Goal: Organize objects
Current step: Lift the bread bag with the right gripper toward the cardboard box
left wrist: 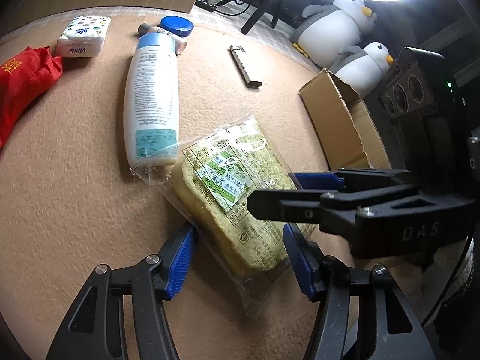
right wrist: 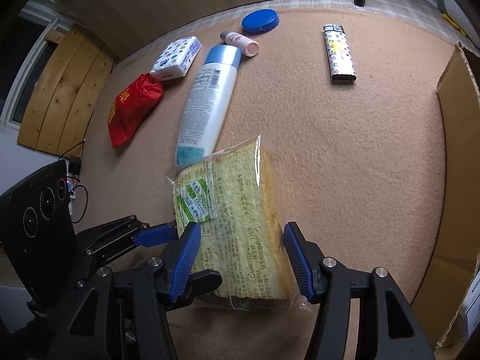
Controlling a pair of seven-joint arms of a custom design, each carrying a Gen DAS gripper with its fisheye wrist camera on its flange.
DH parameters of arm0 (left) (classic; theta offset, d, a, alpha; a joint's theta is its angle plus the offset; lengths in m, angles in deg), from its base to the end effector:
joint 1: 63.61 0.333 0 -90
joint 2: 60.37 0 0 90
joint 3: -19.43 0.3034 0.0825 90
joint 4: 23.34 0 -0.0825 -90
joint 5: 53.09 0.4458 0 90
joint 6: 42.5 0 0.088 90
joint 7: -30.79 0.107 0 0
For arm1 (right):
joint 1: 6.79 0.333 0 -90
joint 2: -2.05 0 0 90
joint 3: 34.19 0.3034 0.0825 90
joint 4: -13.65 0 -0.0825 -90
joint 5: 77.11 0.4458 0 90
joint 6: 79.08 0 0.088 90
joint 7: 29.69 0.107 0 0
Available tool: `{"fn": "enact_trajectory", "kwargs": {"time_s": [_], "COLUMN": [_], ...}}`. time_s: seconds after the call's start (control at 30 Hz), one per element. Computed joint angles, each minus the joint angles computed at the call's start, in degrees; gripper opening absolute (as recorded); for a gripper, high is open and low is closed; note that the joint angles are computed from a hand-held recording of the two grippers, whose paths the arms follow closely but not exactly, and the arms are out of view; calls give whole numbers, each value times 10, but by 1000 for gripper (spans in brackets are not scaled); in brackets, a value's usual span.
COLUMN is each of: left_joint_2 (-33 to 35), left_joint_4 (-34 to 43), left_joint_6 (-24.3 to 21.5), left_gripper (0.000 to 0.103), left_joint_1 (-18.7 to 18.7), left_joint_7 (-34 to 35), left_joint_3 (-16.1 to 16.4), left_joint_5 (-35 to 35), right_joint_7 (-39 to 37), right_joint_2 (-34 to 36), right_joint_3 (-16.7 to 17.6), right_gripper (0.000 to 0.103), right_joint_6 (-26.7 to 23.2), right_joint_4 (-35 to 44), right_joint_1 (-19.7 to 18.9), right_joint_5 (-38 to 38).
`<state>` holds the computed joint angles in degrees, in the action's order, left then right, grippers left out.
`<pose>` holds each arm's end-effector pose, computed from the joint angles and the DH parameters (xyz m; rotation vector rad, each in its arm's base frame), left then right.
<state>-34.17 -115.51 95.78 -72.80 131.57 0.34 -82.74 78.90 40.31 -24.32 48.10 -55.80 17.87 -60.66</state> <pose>0.6805 -0.3344 0.3762 1.6583 -2.2289 0.8662 0.6918 0.4421 0.3994 -1.9806 1.8136 0.3125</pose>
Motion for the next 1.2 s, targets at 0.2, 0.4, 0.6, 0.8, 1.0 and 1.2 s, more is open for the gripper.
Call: {"fn": "enact_trajectory", "kwargs": {"time_s": [0.2,0.4,0.6,0.8,1.0,1.2], "left_joint_2": [-4,-10,-9,6,47,115], "left_joint_4": [-2,2,19,62,139,254], "left_joint_6": [6,14,17,15,2,-25], "left_gripper": [62,62,62,62,62,62], "left_joint_1": [-5,-13,-22,-36,-62,-101], "left_joint_7": [2,2,7,13,13,0], "left_joint_3": [1,4,1,-3,-7,-6], "left_joint_5": [12,30,44,58,83,122], "right_joint_7": [15,32,42,58,75,93], "right_joint_2": [-23,-55,-95,-140,-191,-233], "right_joint_3": [-2,2,1,-6,-21,-34], "right_gripper": [54,54,54,54,54,54], "right_joint_6": [27,66,101,132,150,157], "right_joint_4": [-37,-84,-133,-180,-226,-263], "right_joint_1": [2,-1,-7,-12,-17,-30], "right_joint_5": [1,12,18,11,-19,-48]}}
